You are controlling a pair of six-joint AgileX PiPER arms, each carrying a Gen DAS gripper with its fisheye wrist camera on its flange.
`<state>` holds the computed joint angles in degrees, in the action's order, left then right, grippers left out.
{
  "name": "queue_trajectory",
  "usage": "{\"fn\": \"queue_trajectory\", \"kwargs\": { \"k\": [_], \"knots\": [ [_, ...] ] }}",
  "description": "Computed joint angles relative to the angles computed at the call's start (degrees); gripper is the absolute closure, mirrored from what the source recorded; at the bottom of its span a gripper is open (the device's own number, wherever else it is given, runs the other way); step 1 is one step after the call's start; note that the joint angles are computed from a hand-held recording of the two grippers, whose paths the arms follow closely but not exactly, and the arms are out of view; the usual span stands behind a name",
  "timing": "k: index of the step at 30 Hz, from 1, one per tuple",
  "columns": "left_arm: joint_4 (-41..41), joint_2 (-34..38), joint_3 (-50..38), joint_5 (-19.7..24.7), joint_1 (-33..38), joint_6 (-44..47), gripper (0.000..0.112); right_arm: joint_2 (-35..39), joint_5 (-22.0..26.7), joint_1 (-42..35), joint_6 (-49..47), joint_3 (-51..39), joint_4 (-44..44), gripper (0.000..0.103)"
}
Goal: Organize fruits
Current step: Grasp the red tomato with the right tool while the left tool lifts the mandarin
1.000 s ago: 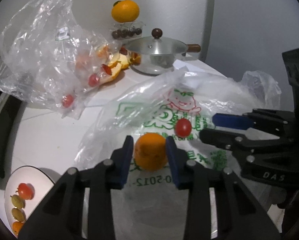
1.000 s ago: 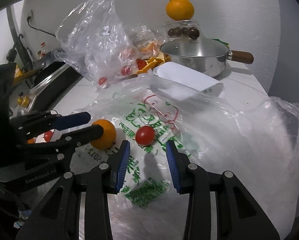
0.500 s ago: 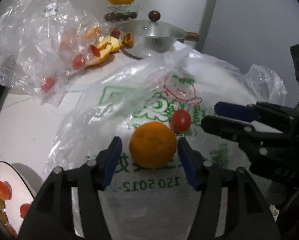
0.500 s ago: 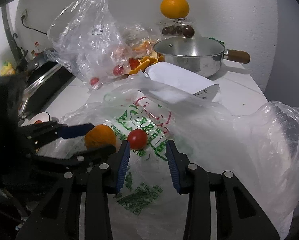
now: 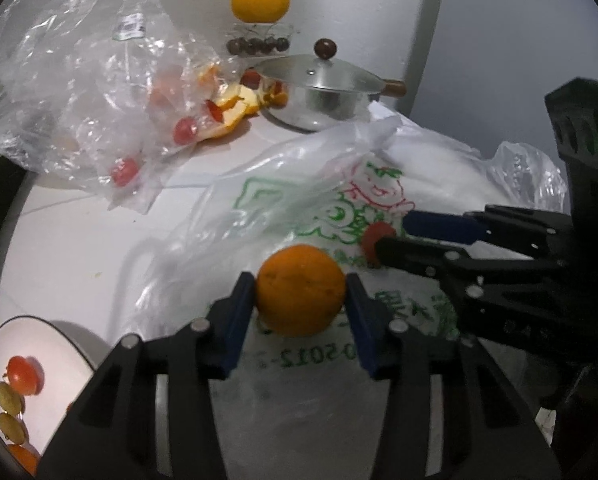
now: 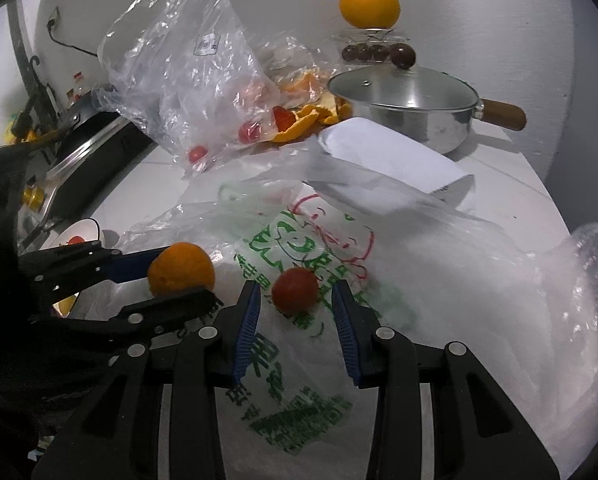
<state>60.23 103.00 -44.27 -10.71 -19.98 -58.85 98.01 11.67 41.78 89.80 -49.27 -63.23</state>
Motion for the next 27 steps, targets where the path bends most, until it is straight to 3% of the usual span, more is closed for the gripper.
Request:
{"fn": "queue_trajectory", "kwargs": {
  "k": [9,24,27],
  "knots": [
    [-0.5,-1.2,1.4,-1.6,2.3,1.3,0.066,3.6,2.6,0.9,-9.7,-4.6,9.1,0.064],
    [-2.1,-3.1,2.9,-2.6,3.0,4.2,0.066,6.9,7.3,2.6,-14.5,-8.1,12.7,0.064],
    [-2.7,-3.4,3.2,-2.3,3.0,4.8,0.066,7.0,7.5,2.7,-14.0,-8.2,12.3,0.070]
  ]
}}
